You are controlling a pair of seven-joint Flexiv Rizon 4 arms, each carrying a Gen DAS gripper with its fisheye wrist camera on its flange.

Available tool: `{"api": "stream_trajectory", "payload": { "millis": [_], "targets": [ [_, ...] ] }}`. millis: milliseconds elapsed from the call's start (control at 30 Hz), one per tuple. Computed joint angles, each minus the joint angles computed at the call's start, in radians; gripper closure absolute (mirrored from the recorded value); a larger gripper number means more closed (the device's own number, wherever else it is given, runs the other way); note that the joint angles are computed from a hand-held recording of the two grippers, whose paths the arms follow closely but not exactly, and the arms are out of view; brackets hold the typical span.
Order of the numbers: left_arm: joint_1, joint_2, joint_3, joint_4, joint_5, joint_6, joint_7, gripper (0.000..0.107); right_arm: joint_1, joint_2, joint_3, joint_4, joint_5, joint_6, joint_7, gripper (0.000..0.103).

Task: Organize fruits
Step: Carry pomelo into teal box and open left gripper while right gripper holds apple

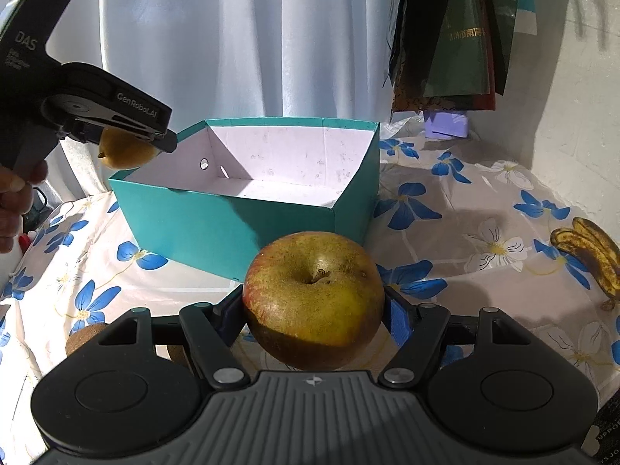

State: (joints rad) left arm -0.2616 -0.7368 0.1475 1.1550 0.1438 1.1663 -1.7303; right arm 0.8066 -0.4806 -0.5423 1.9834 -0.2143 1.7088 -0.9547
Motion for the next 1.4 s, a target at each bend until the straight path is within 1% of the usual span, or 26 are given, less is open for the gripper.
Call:
{"api": "stream_trajectory", "payload": {
  "millis": [200,333,500,733,900,1000,1200,1400],
  "targets": [
    [0.008,-0.101,-0.011,-0.155,-0.019,-0.073,0.023,0.039,-0.003,-0.004,-0.014,0.001,0.019,0.018,-0.005,0.032],
    [0.011,-0.174,-0.013,-0.266,-0.026,-0.152,0.034,0.039,0.005,-0.008,-0.035,0.002,0.044,0.03,-0.019,0.032],
    [0.011,-0.237,-0.005,-0.356,-0.013,-0.241,0.027,0.039,0.022,-0.017,-0.062,-0.002,0.076,0.031,-0.03,0.032],
    [0.021,-0.288,-0.018,-0.429,-0.006,-0.336,0.041,0.039,0.026,-0.024,-0.07,-0.011,0.092,0.024,-0.027,0.031],
    [0.024,-0.322,-0.011,-0.489,0.0,-0.421,0.013,0.039,0.043,-0.029,-0.087,-0.012,0.095,0.025,-0.022,0.031],
    [0.027,-0.318,-0.013,-0.483,0.014,-0.42,0.007,0.039,0.042,-0.032,-0.087,-0.016,0.096,0.024,-0.023,0.031],
    [0.026,-0.328,-0.013,-0.521,0.022,-0.484,0.0,0.039,0.035,-0.036,-0.08,-0.026,0.093,0.023,-0.021,0.031],
    [0.031,-0.336,-0.026,-0.541,0.023,-0.499,0.0,0.039,0.038,-0.037,-0.083,-0.029,0.092,0.023,-0.02,0.031]
  ]
}}
